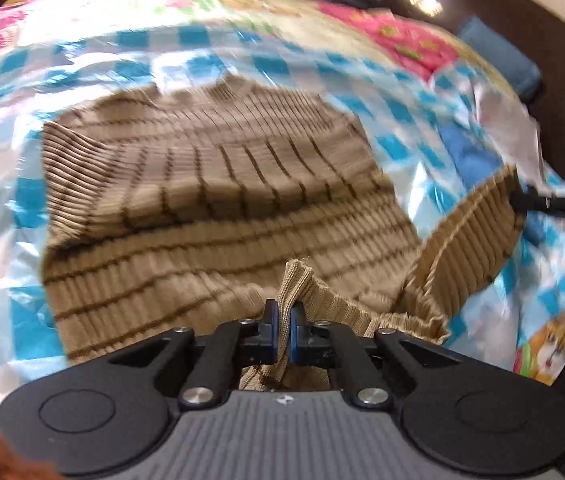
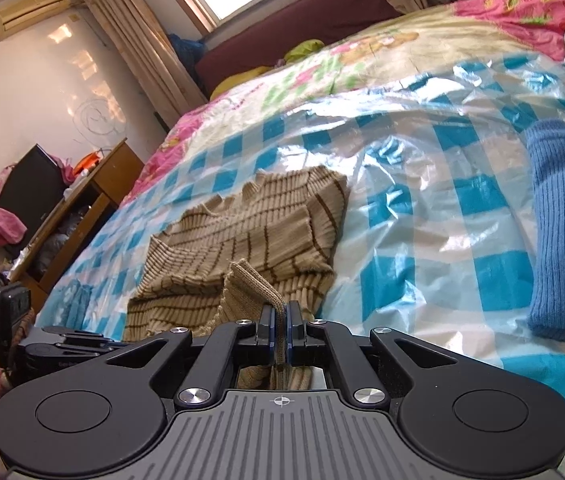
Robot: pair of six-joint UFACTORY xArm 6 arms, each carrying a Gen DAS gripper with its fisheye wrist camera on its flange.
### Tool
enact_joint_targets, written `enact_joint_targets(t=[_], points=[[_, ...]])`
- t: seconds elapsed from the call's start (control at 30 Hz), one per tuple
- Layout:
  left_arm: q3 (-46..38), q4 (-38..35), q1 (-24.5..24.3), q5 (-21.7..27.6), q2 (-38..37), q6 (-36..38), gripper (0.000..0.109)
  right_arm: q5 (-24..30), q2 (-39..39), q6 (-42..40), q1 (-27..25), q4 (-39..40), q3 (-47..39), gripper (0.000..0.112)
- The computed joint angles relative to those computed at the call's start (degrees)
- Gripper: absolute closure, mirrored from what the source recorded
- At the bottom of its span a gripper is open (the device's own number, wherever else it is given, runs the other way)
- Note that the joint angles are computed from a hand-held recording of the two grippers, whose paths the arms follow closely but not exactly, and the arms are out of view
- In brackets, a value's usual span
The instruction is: Fold small clothes
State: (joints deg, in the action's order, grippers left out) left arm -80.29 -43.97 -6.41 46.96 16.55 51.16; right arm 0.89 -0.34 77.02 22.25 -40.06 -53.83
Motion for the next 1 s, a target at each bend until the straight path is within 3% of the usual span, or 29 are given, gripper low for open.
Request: enact_joint_targets(t=[0.23, 0.5, 0.6, 0.77, 0.83, 1.0], points=[[-5.4, -12.3, 3.7, -5.6, 0.3, 0.8, 0.098, 1.4, 2.8, 14.0, -2.4, -16.6, -8.6, 0.108], [-25.3, -13.0, 4.6, -12.6, 14.1, -2.5, 0.099, 3.9, 17.4, 16.6, -4.8, -23.3, -30.6, 0.109], [-37.3, -6.7, 4.4, -13.0, 24.0, -10.6, 0.1, 7.1, 27.5, 4.2, -4.5, -10.5, -41.3, 0.109], [-53.1, 11.6, 3.9, -10.2, 38.9, -28.9, 0.101, 22.3, 46.4, -19.3, -3.0, 14.6, -62.4, 0.109], [-52.5, 13.8, 4.0, -10.0, 39.7, -32.0, 0.101, 25.5, 51.2, -22.1, -2.9, 19.4, -67.9, 0.108], [-39.7, 5.9, 4.7, -12.3, 31.3, -26.4, 0.099, 20.3, 50.3, -26.5, -2.7, 25.0, -63.8, 0.101]])
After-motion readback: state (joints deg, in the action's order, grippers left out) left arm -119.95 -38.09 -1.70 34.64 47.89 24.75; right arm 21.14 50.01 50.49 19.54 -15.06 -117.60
